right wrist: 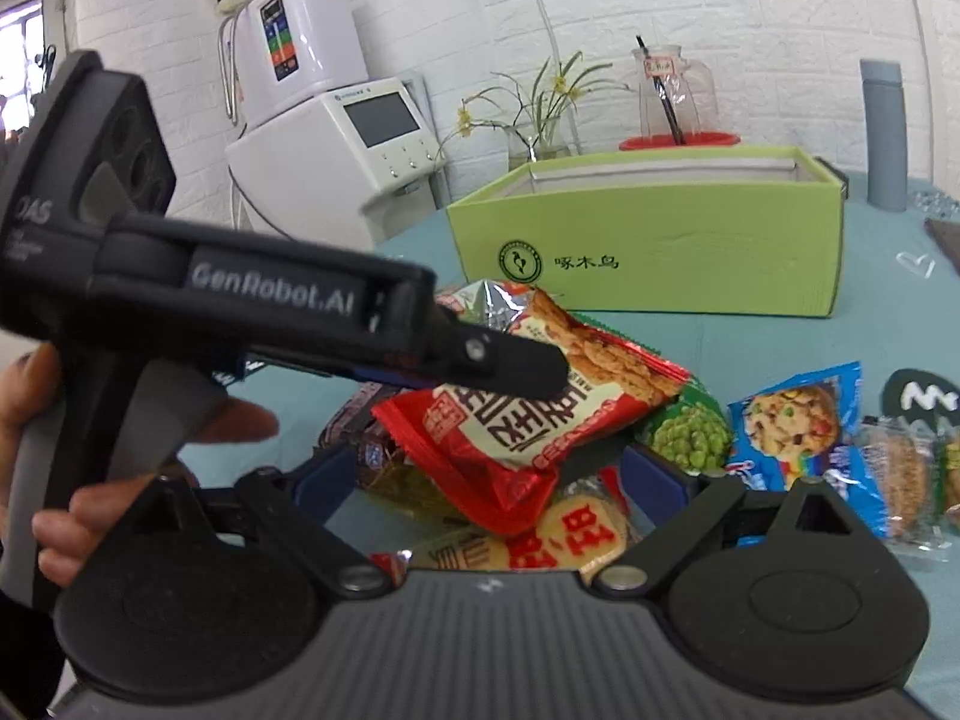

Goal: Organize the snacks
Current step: 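Grasp the red snack bag with both grippers, then carry the red snack bag into the green box and release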

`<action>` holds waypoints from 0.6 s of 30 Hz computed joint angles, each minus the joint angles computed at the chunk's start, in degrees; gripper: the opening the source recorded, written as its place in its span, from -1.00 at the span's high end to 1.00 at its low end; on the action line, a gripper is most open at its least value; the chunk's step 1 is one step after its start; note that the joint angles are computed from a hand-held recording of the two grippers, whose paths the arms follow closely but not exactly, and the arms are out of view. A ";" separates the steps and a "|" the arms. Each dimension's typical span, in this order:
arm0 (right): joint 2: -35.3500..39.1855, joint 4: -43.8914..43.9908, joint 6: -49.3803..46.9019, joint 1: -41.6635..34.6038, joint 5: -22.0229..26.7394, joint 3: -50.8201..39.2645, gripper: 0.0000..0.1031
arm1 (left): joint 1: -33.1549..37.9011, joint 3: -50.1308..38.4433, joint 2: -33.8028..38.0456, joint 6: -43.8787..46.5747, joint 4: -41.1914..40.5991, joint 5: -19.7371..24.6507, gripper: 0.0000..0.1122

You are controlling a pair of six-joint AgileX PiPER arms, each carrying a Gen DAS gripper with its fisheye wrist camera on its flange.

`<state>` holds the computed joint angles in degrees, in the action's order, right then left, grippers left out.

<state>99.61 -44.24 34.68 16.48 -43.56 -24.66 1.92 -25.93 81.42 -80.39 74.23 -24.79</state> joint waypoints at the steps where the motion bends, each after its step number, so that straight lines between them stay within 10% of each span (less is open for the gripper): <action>1: 1.51 -0.67 1.21 0.20 0.20 -1.51 -0.78 | -1.01 0.42 -0.26 2.58 -2.61 1.58 0.62; 3: 3.02 -3.98 4.72 0.35 0.98 -3.95 -0.41 | -1.47 1.19 -1.59 3.65 -3.79 3.45 0.75; 11: -4.26 -0.19 -1.17 3.70 3.08 -2.98 -0.43 | 8.02 -3.62 -4.69 -13.98 13.11 -6.80 0.74; 18: -1.02 -16.11 12.27 -2.78 8.82 -20.47 -0.44 | 3.17 -29.17 10.76 -30.79 24.52 -5.74 0.74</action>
<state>98.60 -60.35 46.95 13.70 -34.74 -45.13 5.09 -55.11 92.19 -111.18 98.75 -30.53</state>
